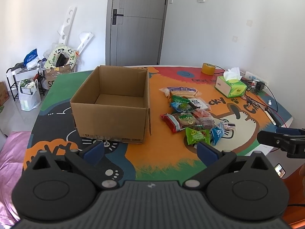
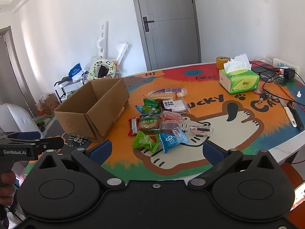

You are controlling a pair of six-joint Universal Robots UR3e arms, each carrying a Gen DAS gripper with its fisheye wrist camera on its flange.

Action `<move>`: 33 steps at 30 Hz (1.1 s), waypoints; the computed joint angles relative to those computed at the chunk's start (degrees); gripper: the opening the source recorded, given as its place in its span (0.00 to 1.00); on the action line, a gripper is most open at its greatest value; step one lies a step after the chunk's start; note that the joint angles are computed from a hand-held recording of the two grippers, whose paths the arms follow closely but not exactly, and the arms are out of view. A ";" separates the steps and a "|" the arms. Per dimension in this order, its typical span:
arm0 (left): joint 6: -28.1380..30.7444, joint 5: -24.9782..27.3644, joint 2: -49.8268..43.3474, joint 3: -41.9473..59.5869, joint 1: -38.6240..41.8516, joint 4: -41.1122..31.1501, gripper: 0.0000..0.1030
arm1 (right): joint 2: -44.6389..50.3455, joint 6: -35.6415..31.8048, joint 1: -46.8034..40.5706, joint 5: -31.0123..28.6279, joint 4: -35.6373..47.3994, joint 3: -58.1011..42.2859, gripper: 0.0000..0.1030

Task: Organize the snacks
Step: 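Move both tools toward the snack pile on the table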

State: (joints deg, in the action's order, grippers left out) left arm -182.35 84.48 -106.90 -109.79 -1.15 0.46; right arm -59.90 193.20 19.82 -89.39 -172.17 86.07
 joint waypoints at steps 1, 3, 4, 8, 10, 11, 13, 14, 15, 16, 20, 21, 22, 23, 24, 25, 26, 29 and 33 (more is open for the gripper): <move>0.03 -0.07 0.11 -0.12 0.02 0.05 1.00 | -0.07 -0.03 -0.04 0.09 0.04 0.03 1.00; 0.16 -0.36 0.32 -0.38 0.11 0.29 1.00 | 0.00 -0.04 -0.05 0.07 0.10 -0.07 1.00; 0.14 -0.40 0.30 -0.33 0.16 0.28 1.00 | 0.03 -0.03 -0.06 0.07 0.14 -0.10 1.00; -0.19 -0.45 0.38 -0.13 0.08 -0.32 1.00 | 0.05 -0.01 0.11 -0.17 -0.05 -0.01 1.00; -0.13 -0.33 0.42 0.06 -0.15 -0.61 1.00 | -0.04 -0.28 0.06 -0.22 -0.58 0.31 1.00; -0.07 -0.35 0.44 0.13 -0.21 -0.62 1.00 | -0.07 -0.37 0.03 -0.36 -0.70 0.35 1.00; -0.01 -0.33 0.38 0.38 -0.33 -0.81 1.00 | -0.08 -0.34 -0.10 -0.20 -0.80 0.38 1.00; 0.00 -0.30 0.35 0.51 -0.39 -0.91 1.00 | -0.13 -0.25 -0.16 -0.14 -0.91 0.47 1.00; 0.01 -0.30 0.38 0.51 -0.41 -0.85 1.00 | -0.20 -0.27 -0.19 -0.11 -1.07 0.62 1.00; 0.04 -0.26 0.28 0.56 -0.44 -0.69 1.00 | -0.23 -0.34 -0.19 -0.15 -1.22 0.73 1.00; -0.09 -0.16 0.10 0.48 -0.39 -0.47 1.00 | -0.15 -0.11 -0.15 -0.35 -1.39 0.84 1.00; -0.06 -0.13 0.11 0.43 -0.41 -0.41 1.00 | -0.15 -0.03 -0.12 -0.41 -1.28 0.79 1.00; -0.03 -0.07 0.11 0.46 -0.43 -0.46 1.00 | -0.13 -0.03 -0.14 -0.38 -1.23 0.75 1.00; 0.09 -0.28 0.12 0.25 -0.32 -0.14 1.00 | -0.14 -0.03 -0.14 -0.40 -1.26 0.78 1.00; 0.20 -0.37 0.14 0.01 -0.26 0.20 1.00 | -0.15 -0.04 -0.16 -0.36 -1.33 0.82 1.00; 0.26 -0.31 0.12 -0.06 -0.27 0.33 1.00 | -0.09 -0.10 -0.22 -0.27 -1.43 0.82 1.00; 0.26 -0.37 0.16 -0.14 -0.23 0.38 1.00 | -0.13 -0.17 -0.19 -0.30 -1.49 0.90 1.00; 0.31 -0.41 0.23 -0.31 -0.22 0.72 1.00 | -0.14 -0.40 -0.25 -0.38 -1.49 0.83 1.00; 0.34 -0.38 0.49 -0.40 -0.16 0.82 1.00 | -0.26 -0.23 -0.28 -0.55 -1.53 0.85 1.00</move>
State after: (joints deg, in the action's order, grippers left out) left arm -182.02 84.10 -106.40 -110.19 -1.30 1.28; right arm -60.16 192.97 19.54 -89.94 -173.70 86.92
